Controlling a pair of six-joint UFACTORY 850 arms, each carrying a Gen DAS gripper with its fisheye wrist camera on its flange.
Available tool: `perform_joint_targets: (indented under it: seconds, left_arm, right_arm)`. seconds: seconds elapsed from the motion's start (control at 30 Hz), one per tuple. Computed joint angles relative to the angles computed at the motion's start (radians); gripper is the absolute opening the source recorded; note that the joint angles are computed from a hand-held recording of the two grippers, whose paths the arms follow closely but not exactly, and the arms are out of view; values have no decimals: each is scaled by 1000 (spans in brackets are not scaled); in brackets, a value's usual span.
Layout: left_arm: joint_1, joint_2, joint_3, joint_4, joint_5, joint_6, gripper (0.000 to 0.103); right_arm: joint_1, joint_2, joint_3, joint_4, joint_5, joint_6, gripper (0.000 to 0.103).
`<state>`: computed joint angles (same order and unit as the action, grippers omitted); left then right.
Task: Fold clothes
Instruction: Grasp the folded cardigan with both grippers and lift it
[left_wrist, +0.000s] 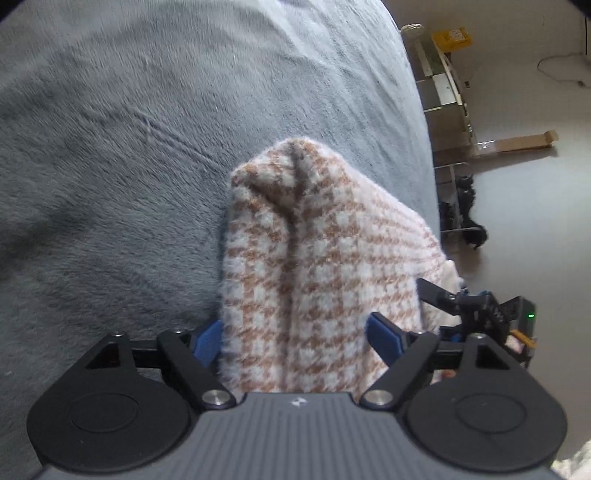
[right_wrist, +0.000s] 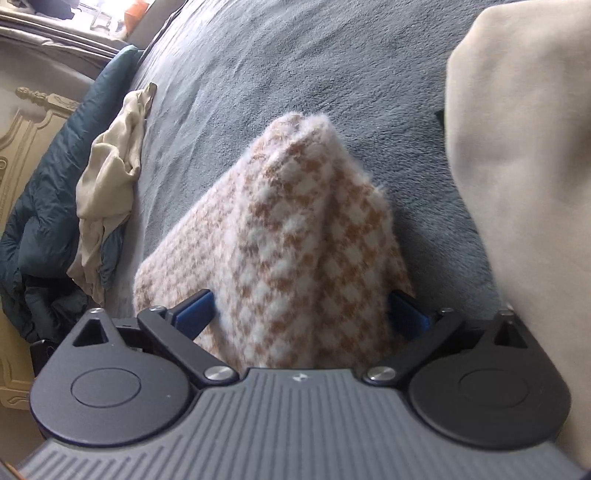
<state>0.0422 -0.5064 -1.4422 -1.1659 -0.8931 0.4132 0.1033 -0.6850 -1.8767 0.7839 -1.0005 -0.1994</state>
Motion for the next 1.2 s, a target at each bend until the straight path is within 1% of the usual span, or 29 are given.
perform_joint_targets:
  seconds: [0.07,0.13,0.17,0.3,0.4,0.5,0.57,0.63,0.67,0.7,0.73,0.77,0.8,0.83,0.87,0.9,1.0,1.07,1.1,1.2]
  left_arm:
    - [3,-17,1,-40,-22,17,86]
    - [-1,-14,15,-71,-38,35,88]
    - [-6,-14,14,-62,-50,42,89]
    - [-20,-6,21,-30,-72,77,90]
    - [-20,-21,14,-42,-85,83,92]
    - [-30,-47,-15,-35,-87,94,95]
    - [-39,-51,-25,-26,-77,92,101]
    - [-48,-47,-28,-9,-62,86,100]
    - [-51,-39,-24,-3,-51,78,99]
    - [-54,-28,-18,5,-38,63,98]
    - [-58,-17,-14,23,-23,44,92]
    - [-60,-5,-11,34,-13,35,88]
    - [-61,6,-9,44,-7,30,86]
    - [-63,17,-8,55,-1,24,83]
    - [-70,16,-24,66,1,14,83]
    - [-73,23,-28,70,-2,17,83]
    - [-85,41,-40,99,-7,25,83]
    - [-91,50,-45,113,-10,32,83]
    - [-99,35,-73,124,-8,18,83]
    - [-101,53,-70,124,-14,23,83]
  right_arm:
    - [-2,-12,-3,25,-5,-11,102]
    - [-12,2,29,68,-8,-26,102]
    - [-17,9,45,90,-10,-34,102]
    - [-40,62,142,145,-91,-61,102]
    - [-44,88,182,160,-105,-99,102]
    - [-39,43,131,169,-109,-59,103]
    - [-28,-1,71,161,-114,-25,103]
    - [-23,-20,35,131,-135,-7,103]
    - [-22,-14,38,127,-134,-9,103]
    - [-19,1,50,117,-129,-14,101]
    - [-16,16,60,106,-125,-19,98]
    - [-9,34,67,76,-109,-20,88]
    - [-3,49,71,52,-97,-18,80]
    - [3,65,76,28,-85,-16,76]
    - [5,82,89,18,-68,-14,69]
    - [8,98,101,11,-51,-8,64]
    - [19,146,146,5,-1,-27,59]
    - [27,175,173,5,29,-42,58]
    - [30,188,186,9,44,-53,57]
    - [40,221,214,14,81,-59,56]
